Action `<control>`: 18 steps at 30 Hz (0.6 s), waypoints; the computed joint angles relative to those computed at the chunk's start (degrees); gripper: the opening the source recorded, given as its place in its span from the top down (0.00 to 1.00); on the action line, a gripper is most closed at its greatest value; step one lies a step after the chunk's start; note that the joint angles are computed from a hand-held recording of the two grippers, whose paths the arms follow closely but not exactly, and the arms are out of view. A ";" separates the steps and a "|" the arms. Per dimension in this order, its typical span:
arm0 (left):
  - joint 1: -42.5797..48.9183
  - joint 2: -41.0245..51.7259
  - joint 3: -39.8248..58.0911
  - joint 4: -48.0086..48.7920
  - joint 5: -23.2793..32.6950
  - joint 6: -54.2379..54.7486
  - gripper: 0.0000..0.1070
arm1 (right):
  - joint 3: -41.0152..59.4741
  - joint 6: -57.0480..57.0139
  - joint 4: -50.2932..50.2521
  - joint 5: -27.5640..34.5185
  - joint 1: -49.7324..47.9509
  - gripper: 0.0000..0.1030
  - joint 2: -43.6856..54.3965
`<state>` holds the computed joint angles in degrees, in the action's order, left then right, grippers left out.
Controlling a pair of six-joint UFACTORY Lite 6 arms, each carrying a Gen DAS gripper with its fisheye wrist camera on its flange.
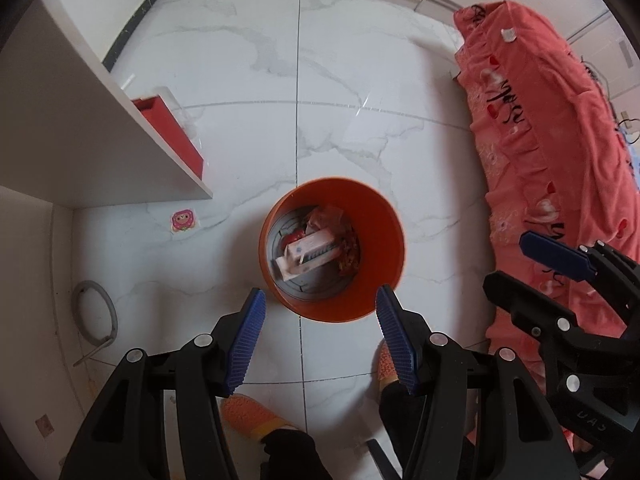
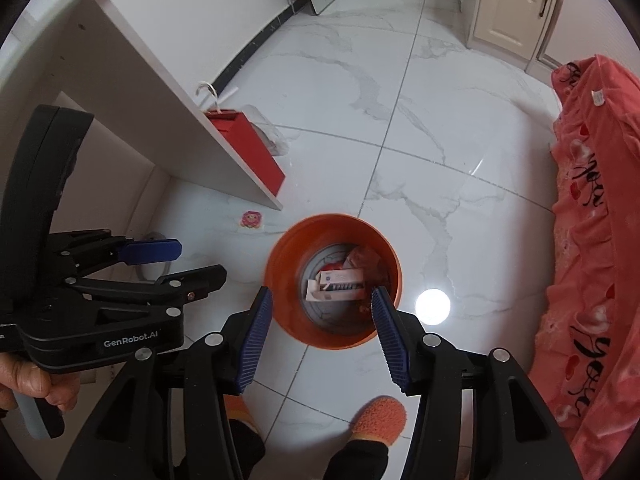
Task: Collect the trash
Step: 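Open left gripper to drop the pig while right gripper drops the box into bucket, then move both tools back to the desk toward the red wrapper and red cup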
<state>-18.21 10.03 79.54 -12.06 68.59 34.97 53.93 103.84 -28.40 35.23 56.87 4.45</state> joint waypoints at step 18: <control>10.45 -1.16 40.53 -3.60 31.10 -0.27 0.45 | 41.42 -9.10 -1.08 40.61 14.98 0.49 -0.49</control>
